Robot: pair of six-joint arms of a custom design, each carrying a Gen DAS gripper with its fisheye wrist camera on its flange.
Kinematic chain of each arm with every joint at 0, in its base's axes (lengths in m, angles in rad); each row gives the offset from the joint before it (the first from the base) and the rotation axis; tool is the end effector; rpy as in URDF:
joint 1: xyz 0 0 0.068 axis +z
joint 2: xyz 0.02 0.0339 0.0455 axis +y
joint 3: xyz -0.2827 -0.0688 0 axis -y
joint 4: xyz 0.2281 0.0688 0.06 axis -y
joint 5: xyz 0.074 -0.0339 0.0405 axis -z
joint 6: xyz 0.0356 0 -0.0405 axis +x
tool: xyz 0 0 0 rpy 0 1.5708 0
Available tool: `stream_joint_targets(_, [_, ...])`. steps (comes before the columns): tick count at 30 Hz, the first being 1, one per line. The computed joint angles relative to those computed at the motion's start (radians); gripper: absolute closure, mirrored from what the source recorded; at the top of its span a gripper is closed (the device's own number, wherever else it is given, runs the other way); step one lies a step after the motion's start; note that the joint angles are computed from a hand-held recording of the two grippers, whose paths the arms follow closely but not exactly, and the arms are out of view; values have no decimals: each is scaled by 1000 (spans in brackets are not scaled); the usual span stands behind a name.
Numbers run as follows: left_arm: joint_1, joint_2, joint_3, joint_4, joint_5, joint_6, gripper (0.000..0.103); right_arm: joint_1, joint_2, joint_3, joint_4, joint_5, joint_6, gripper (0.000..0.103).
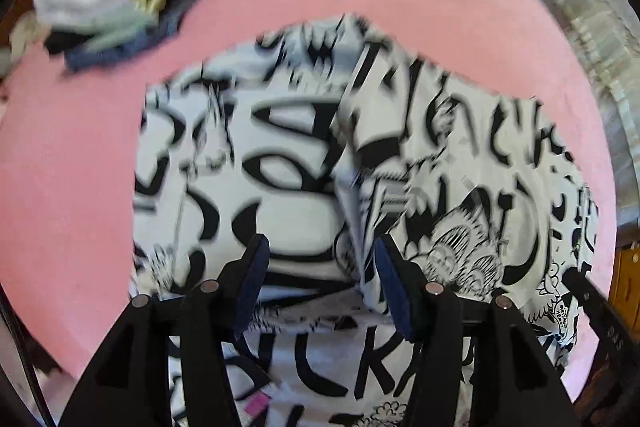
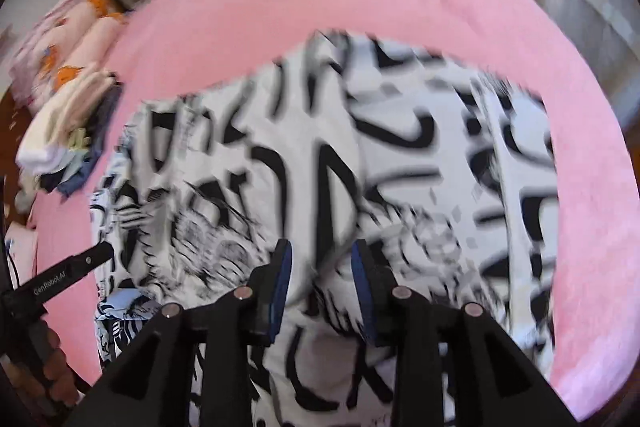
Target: Fold large clothes
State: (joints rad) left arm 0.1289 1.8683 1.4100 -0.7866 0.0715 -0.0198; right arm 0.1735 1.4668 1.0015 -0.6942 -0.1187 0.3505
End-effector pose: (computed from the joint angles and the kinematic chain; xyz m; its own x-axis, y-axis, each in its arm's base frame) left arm 0.3663 0.0449 0.2329 -0.9372 -0.1414 -0.3188 -0.1241 0.9895 -0.0740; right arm 0.2604 0.0499 0.2457 -0.9228 0.1844 -0.3382 0.1052 0.9652 0.2392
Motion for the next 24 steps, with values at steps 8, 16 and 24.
stream_joint_targets(8, [-79,159,191,25,58,70,88,97,188,48,277,-48,-16,87])
stream_joint_targets(16, [-135,491,639,-120,12,58,93,100,499,266,397,-71,-22,103])
stream_joint_targets(24, [-126,749,996,-181,26,34,95,36,667,401,438,-115,-53,103])
